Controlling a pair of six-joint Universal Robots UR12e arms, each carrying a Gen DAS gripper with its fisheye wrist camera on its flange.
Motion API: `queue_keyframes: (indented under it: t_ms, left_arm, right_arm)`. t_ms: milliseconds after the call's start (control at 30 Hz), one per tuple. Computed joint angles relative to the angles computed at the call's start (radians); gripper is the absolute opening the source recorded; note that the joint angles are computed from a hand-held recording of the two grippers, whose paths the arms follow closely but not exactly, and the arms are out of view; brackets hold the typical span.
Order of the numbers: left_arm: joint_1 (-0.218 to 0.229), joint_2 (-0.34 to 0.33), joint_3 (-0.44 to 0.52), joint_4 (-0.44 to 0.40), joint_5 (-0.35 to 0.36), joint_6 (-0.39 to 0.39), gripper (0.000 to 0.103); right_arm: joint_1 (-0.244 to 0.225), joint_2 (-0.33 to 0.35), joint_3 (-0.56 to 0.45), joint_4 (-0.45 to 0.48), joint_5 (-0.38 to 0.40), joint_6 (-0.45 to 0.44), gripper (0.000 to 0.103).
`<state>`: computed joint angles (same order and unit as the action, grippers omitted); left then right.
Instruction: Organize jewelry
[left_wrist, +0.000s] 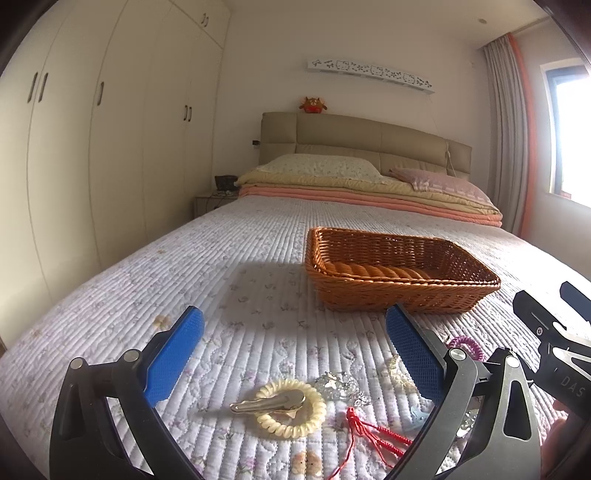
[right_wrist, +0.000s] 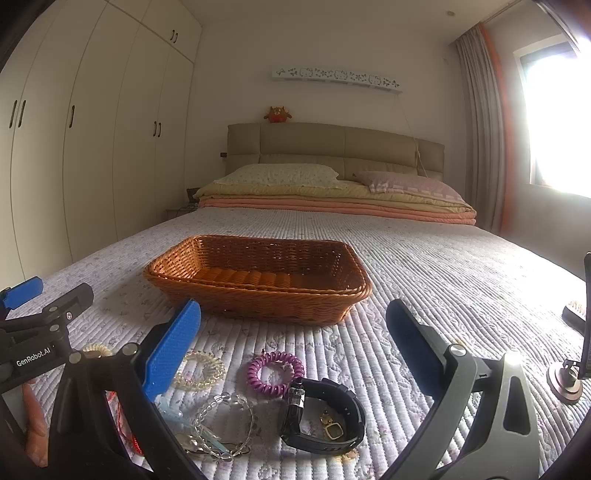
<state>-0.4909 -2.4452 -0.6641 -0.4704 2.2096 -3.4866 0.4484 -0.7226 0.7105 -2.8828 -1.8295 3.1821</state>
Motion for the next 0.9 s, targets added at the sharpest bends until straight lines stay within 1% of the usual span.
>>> queue_keyframes:
  t_ms: [133, 233, 300, 367, 433, 467, 500, 533, 567, 600, 667, 700, 767, 833, 867, 900]
  left_arm:
    - [0.002, 0.005, -0.011, 0.005, -0.007, -0.015, 0.096]
    - [0.008, 0.014, -0.024, -0.009, -0.027, -0.049, 0.096]
    - [0.019, 0.031, -0.045, -0.029, -0.071, -0.096, 0.095]
    - [0.034, 0.059, -0.083, -0.038, -0.14, -0.14, 0.094]
    - [0.047, 0.093, -0.134, -0.032, -0.196, -0.164, 0.092]
    - [0.051, 0.108, -0.157, -0.031, -0.21, -0.171, 0.09]
    - [0.057, 0.128, -0.185, -0.039, -0.225, -0.178, 0.09]
    - [0.061, 0.142, -0.204, -0.05, -0.236, -0.184, 0.087]
    - [0.067, 0.16, -0.226, -0.07, -0.257, -0.195, 0.084]
    - [0.074, 0.175, -0.241, -0.091, -0.28, -0.204, 0.083]
    - [0.084, 0.197, -0.266, -0.118, -0.323, -0.197, 0.075]
    - [0.087, 0.205, -0.275, -0.127, -0.336, -0.195, 0.073]
    - [0.095, 0.215, -0.281, -0.16, -0.369, -0.191, 0.064]
    - [0.101, 0.216, -0.273, -0.205, -0.417, -0.185, 0.056]
    - [0.102, 0.211, -0.261, -0.231, -0.43, -0.176, 0.052]
    - [0.1, 0.208, -0.254, -0.246, -0.429, -0.164, 0.05]
  right_arm:
    - [0.0, -0.002, 0.001, 0.012, -0.004, 0.001, 0.096]
    - [0.001, 0.002, -0.008, 0.026, -0.012, 0.0, 0.096]
    - [0.0, -0.002, -0.003, 0.033, -0.012, 0.008, 0.096]
    - [-0.002, -0.006, 0.0, 0.051, -0.009, 0.016, 0.094]
    - [-0.008, -0.015, 0.006, 0.087, 0.011, 0.035, 0.081]
    - [-0.012, -0.02, 0.01, 0.104, 0.021, 0.044, 0.079]
    - [-0.015, -0.026, 0.016, 0.122, 0.029, 0.057, 0.075]
    - [-0.018, -0.033, 0.023, 0.142, 0.038, 0.069, 0.068]
    - [-0.021, -0.041, 0.031, 0.16, 0.049, 0.08, 0.066]
    - [-0.024, -0.046, 0.036, 0.175, 0.06, 0.09, 0.064]
    - [-0.031, -0.063, 0.055, 0.204, 0.089, 0.104, 0.063]
    - [-0.034, -0.072, 0.067, 0.206, 0.106, 0.107, 0.063]
    - [-0.035, -0.085, 0.079, 0.227, 0.105, 0.097, 0.059]
    - [-0.036, -0.095, 0.083, 0.27, 0.094, 0.078, 0.052]
    - [-0.038, -0.1, 0.086, 0.291, 0.098, 0.073, 0.051]
    - [-0.041, -0.104, 0.089, 0.312, 0.099, 0.07, 0.048]
